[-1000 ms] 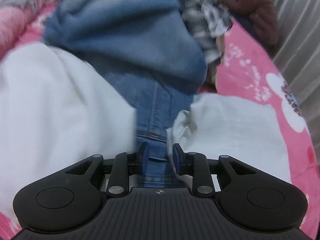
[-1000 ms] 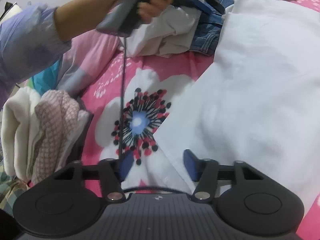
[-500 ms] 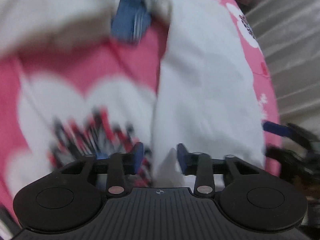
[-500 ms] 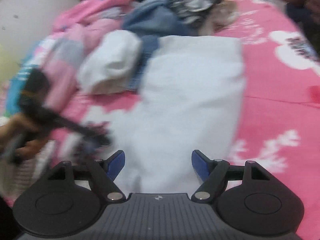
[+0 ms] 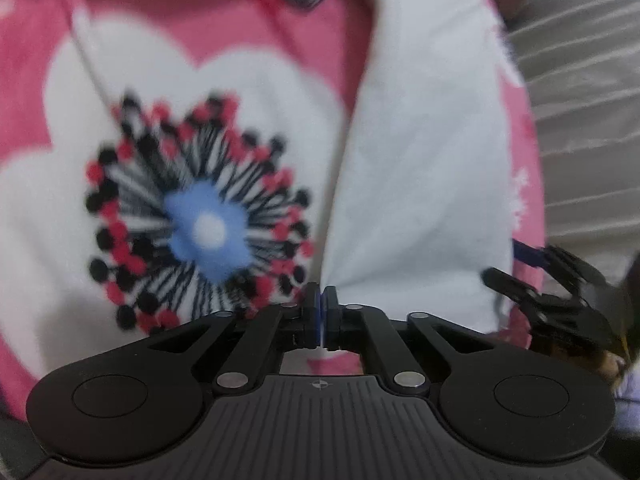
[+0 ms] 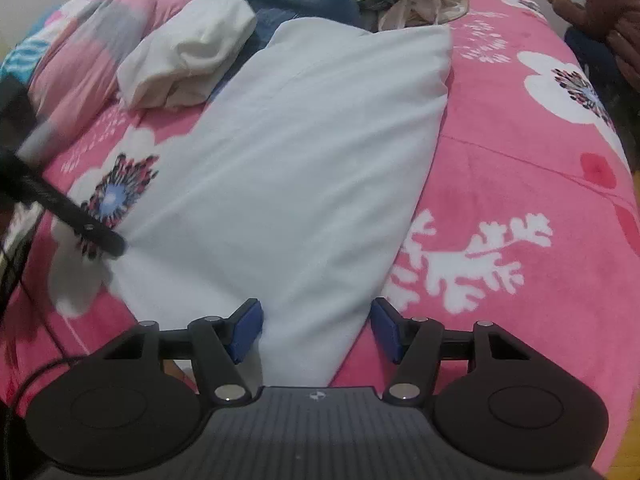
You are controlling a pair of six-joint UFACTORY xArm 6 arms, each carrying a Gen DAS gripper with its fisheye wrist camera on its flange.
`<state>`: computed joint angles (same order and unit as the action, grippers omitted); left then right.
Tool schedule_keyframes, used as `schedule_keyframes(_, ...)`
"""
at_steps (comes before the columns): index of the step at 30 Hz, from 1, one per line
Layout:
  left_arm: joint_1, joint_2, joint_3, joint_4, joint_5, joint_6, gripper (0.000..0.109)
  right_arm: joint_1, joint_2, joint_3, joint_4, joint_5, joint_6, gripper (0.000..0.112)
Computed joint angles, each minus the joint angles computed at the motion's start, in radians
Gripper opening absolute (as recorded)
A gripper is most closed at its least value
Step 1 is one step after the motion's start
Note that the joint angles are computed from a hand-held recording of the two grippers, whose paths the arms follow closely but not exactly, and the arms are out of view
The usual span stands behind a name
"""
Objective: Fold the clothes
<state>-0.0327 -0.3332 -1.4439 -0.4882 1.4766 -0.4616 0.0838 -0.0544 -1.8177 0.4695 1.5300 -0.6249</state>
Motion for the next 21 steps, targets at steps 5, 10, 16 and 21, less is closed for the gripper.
schedule_keyframes(5, 0.04, 0.043, -0.126, 0.011, 0.144, 0.017, 0.026, -0.022, 0.0, -0.05, -0.05, 0.093, -0.036, 0.074)
schedule_keyframes(10, -0.062, 0.071, -0.309, 0.286, 0.204, 0.107, 0.031, -0.056, 0.0, -0.13, -0.097, 0.147, -0.039, 0.076)
schedule_keyframes(16, -0.151, 0.168, -0.279, 0.235, -0.294, 0.417, 0.026, -0.007, -0.009, -0.062, 0.137, -0.078, -0.059, 0.076)
schedule_keyframes(21, -0.13, 0.475, -0.483, -0.155, -0.419, 0.732, 0.026, 0.108, -0.009, 0.082, 0.209, -0.287, -0.107, 0.076)
